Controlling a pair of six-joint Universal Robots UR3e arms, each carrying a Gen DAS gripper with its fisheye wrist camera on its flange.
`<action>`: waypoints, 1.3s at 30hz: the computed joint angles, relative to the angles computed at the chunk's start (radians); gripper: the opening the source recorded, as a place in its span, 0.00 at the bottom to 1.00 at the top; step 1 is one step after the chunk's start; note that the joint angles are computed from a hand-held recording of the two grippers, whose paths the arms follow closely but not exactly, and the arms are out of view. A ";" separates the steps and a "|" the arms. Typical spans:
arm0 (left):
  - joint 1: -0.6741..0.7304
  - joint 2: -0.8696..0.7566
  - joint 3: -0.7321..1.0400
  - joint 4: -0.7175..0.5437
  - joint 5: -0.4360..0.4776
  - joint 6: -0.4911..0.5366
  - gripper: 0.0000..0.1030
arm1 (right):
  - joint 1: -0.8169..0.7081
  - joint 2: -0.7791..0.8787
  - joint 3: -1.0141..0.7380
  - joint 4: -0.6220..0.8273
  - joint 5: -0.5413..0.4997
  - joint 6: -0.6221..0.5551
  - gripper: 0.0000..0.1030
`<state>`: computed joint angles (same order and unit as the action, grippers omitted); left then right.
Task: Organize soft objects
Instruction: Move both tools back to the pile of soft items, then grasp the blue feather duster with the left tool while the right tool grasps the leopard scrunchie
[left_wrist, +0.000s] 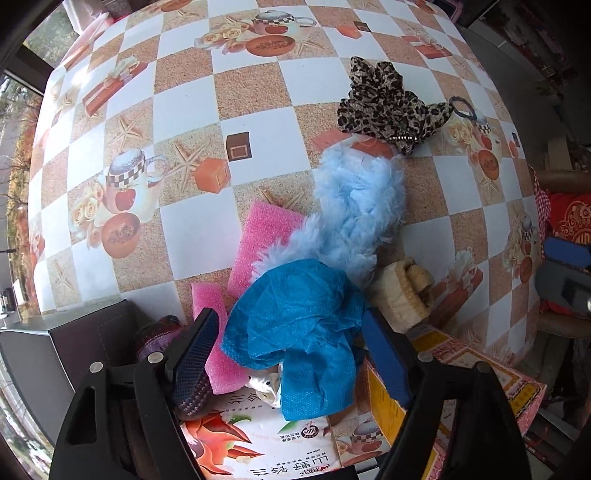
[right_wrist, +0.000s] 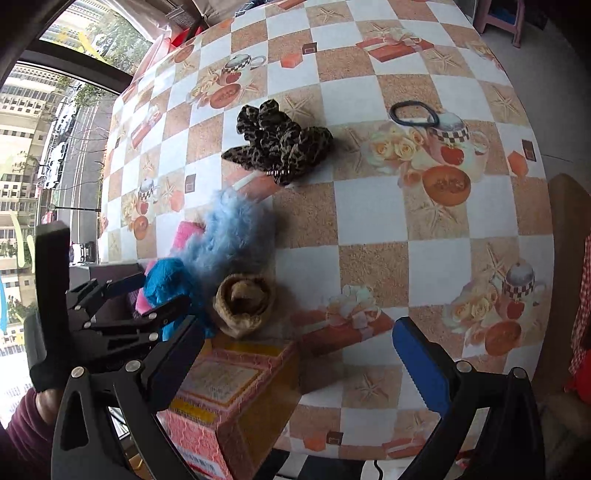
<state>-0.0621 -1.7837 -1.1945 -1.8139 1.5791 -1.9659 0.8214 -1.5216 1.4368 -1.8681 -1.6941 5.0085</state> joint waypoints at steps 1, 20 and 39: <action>0.000 -0.011 0.023 -0.013 -0.007 -0.009 0.80 | -0.033 -0.014 0.029 -0.010 0.007 -0.030 0.99; -0.113 -0.338 0.366 -0.074 0.022 -0.285 0.81 | -0.388 0.133 0.132 -0.108 0.052 -0.580 0.84; -0.407 -0.107 -0.198 0.319 0.191 -0.072 0.78 | 0.038 -0.224 0.531 -0.285 -0.105 0.097 0.39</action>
<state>-0.4687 -1.8909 -1.3924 -1.4950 1.7704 -2.0374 0.8599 -1.7453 1.9676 -2.1530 -1.7991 5.1053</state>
